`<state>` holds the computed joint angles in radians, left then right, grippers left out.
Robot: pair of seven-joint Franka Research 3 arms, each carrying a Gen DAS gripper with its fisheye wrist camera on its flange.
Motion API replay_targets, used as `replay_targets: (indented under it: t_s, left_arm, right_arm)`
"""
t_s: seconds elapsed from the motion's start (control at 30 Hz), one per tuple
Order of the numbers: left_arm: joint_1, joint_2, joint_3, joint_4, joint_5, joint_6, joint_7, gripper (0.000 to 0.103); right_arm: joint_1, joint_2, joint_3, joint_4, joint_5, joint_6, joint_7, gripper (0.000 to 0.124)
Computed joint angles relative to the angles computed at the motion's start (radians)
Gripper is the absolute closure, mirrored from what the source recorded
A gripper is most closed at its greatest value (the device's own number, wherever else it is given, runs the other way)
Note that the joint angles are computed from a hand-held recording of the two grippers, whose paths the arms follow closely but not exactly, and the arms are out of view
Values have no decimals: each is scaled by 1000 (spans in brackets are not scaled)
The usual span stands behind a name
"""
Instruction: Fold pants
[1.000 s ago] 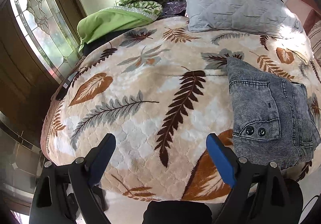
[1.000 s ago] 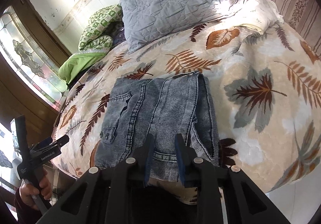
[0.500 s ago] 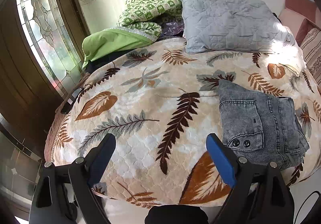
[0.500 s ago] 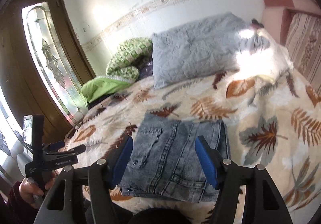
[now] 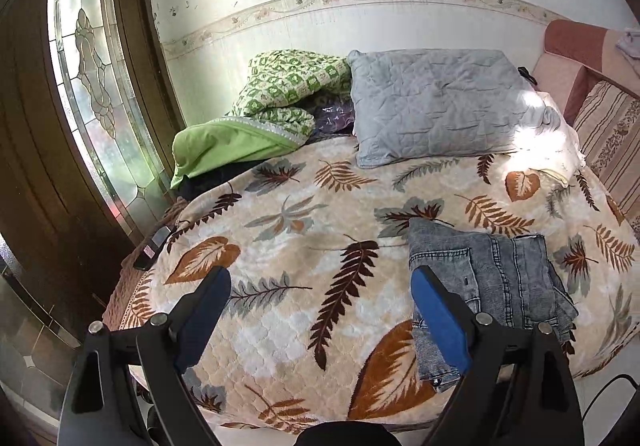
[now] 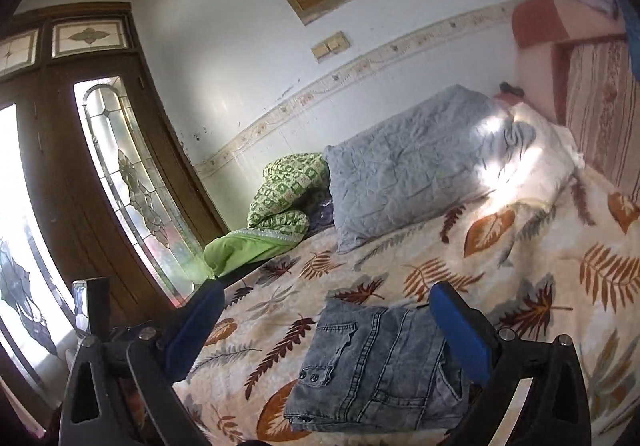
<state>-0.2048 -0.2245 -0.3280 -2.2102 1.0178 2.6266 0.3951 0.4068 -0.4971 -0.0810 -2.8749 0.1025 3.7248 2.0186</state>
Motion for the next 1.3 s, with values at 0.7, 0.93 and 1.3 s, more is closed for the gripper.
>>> replay_targets:
  t_s: [0.7, 0.93, 1.3]
  left_arm:
    - [-6, 36, 28, 5, -128, 31, 79, 9]
    - [-8, 75, 36, 22, -153, 17, 101, 9]
    - [-32, 124, 43, 54, -139, -13, 110, 9]
  right_arm:
    - [-49, 8, 123, 50, 193, -173, -211, 21]
    - [-14, 49, 73, 76, 174, -202, -200, 21]
    - [37, 91, -12, 97, 126, -236, -151, 21]
